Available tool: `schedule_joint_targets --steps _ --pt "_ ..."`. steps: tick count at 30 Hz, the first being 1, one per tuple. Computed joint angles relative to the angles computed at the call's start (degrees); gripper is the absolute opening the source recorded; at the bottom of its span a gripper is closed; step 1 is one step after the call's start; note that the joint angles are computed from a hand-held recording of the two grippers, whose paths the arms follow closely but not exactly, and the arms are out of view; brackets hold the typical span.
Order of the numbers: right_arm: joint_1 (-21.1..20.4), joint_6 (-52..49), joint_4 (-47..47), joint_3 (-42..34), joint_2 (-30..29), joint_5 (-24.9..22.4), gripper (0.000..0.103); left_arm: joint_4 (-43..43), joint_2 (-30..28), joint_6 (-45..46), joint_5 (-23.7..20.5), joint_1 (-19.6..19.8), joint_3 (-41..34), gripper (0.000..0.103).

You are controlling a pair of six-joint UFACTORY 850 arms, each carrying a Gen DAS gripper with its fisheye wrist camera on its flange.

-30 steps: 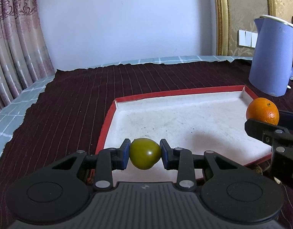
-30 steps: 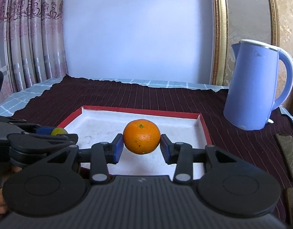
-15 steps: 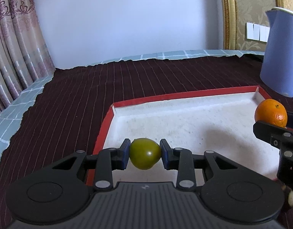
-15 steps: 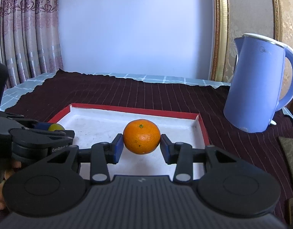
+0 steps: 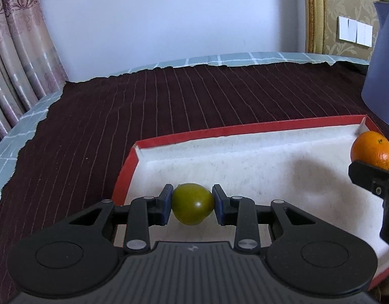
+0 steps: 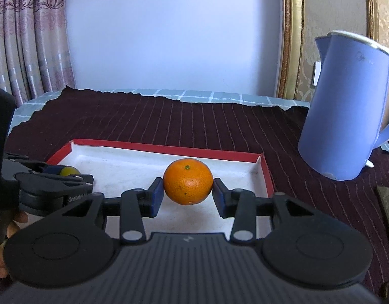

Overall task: Organize fruits
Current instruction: 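Lift the orange and green fruit over the tray with both tools, then open the right tool to drop the orange while the left tool releases the green fruit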

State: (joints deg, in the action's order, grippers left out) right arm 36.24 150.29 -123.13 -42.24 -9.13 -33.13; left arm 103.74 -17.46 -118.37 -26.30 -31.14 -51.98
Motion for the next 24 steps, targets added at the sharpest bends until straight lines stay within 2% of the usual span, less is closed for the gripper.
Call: schedule_joint_targets --steps 10,18,19,21,24 --pt "-2.78 -3.01 2.19 -3.66 -3.7 2.92 0.039 -3.88 -3.82 4.97 1.17 0.39 -4.48 0.033" --pt "-3.72 -6.08 5.81 -5.13 -5.05 3.24 0.041 -2.16 -5.05 3.95 0.53 0.17 -5.78 0.033" --pt "-3.74 -5.44 5.31 -4.99 -5.03 3.04 0.043 -2.07 -4.96 4.03 0.68 0.18 -5.69 0.033" --pt "-3.44 -5.01 5.42 -4.49 -4.71 1.64 0.061 -3.1 -5.02 5.31 0.29 -0.04 -5.76 0.033" --pt "-3.27 -4.33 4.85 -3.81 -3.9 0.8 0.061 -2.9 -4.63 4.75 -0.27 -0.25 -5.34 0.05"
